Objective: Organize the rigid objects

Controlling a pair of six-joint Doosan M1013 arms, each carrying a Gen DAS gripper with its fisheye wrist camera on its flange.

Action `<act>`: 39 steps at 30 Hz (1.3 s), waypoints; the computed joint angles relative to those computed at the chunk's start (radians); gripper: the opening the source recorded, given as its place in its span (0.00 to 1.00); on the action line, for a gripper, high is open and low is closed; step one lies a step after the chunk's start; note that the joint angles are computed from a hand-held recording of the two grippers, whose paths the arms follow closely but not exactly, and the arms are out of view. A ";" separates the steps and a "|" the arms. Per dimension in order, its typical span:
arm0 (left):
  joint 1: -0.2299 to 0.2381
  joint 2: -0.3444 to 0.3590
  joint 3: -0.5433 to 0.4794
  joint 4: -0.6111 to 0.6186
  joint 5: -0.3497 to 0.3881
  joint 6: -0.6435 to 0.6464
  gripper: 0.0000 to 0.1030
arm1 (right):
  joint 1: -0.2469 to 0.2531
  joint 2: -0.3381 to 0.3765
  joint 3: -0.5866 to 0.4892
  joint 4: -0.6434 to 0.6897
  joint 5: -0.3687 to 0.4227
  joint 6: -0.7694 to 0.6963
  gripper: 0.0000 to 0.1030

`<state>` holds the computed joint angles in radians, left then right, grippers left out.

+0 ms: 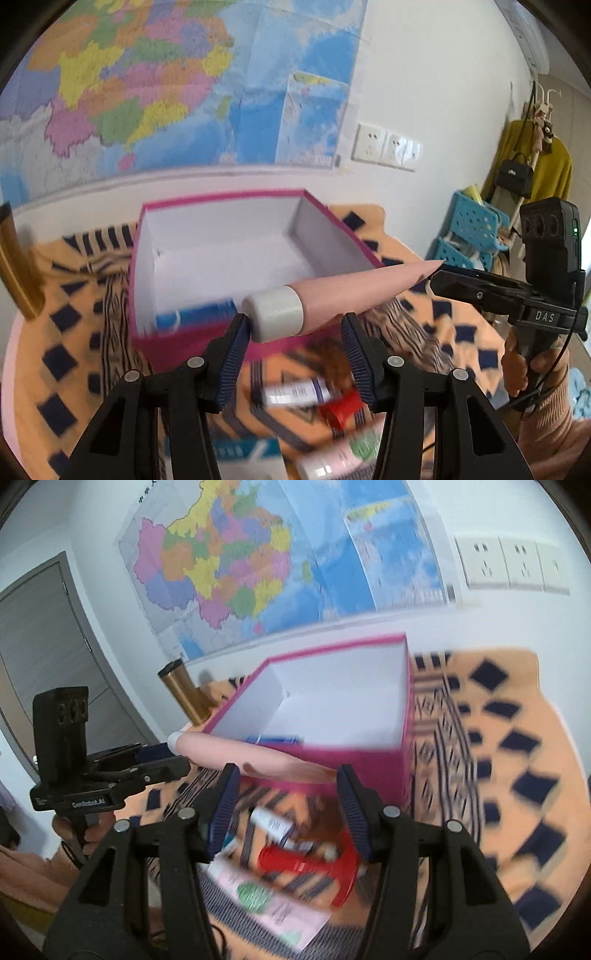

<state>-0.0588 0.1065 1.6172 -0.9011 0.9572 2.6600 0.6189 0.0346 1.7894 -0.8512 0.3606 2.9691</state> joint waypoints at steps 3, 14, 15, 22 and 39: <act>-0.016 0.034 -0.043 0.011 -0.010 -0.034 0.50 | -0.034 0.013 -0.024 0.014 -0.017 -0.039 0.56; -0.070 0.144 -0.127 0.154 -0.027 -0.202 0.50 | -0.125 0.102 -0.096 0.311 0.024 -0.341 0.56; -0.072 0.151 -0.132 0.163 -0.021 -0.209 0.50 | -0.129 0.106 -0.099 0.324 0.027 -0.353 0.56; -0.082 0.174 -0.154 0.211 0.011 -0.241 0.50 | -0.132 0.127 -0.119 0.333 0.071 -0.374 0.55; -0.014 0.041 0.019 0.047 -0.006 0.002 0.54 | -0.048 0.040 0.005 0.259 0.011 -0.268 0.56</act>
<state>-0.0731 0.1474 1.6362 -0.8544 0.9515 2.6618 0.5711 0.0750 1.7940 -0.5923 0.3715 2.7012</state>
